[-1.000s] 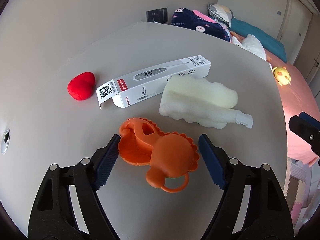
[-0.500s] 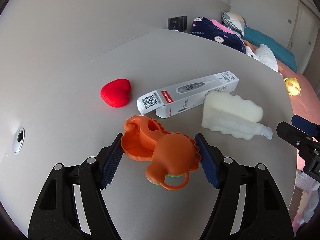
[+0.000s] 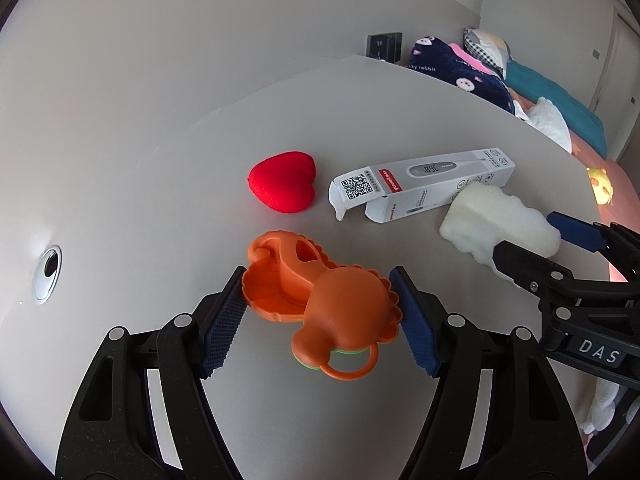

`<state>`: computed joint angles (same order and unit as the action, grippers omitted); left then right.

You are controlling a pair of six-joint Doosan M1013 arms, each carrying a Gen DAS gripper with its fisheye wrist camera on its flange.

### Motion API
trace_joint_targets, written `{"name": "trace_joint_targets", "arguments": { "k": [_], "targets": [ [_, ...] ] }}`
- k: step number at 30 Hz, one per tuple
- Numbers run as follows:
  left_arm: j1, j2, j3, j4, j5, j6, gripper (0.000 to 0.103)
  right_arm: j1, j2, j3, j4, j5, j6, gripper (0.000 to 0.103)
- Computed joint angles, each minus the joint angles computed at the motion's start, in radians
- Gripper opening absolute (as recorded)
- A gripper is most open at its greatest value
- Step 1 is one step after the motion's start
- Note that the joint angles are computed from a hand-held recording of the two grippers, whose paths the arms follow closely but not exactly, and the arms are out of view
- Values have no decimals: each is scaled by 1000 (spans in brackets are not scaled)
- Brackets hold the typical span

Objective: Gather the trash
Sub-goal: 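Grasp the orange toy with the left tool while the right tool grasps the white foam, then carry the orange toy and white foam over the black bin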

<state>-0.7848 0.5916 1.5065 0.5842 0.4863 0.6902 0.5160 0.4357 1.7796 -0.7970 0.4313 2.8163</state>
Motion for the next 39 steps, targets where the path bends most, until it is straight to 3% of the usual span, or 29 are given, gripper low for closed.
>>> {"name": "trace_joint_targets", "arguments": {
  "k": [6, 9, 11, 14, 17, 28, 39],
  "targets": [
    [5, 7, -10, -32, 2, 21, 69, -28, 12, -12, 219, -59, -192, 77],
    [6, 10, -14, -40, 2, 30, 69, -13, 17, -22, 150, -15, -146, 66],
    [7, 9, -13, -51, -2, 42, 69, 1, 24, -35, 104, 43, -113, 52],
    [5, 9, -12, -44, -5, 42, 69, -2, 15, -26, 124, 37, -91, 38],
    [5, 6, -9, -47, -14, 46, 69, -4, 1, -7, 113, 25, -29, 33],
    [0, -10, 2, -66, -37, 63, 69, 4, -81, 83, -57, 38, 211, 31],
    [-35, -26, 17, -39, -32, 65, 69, 9, -168, 180, -185, 45, 400, 31]
  ]
}}
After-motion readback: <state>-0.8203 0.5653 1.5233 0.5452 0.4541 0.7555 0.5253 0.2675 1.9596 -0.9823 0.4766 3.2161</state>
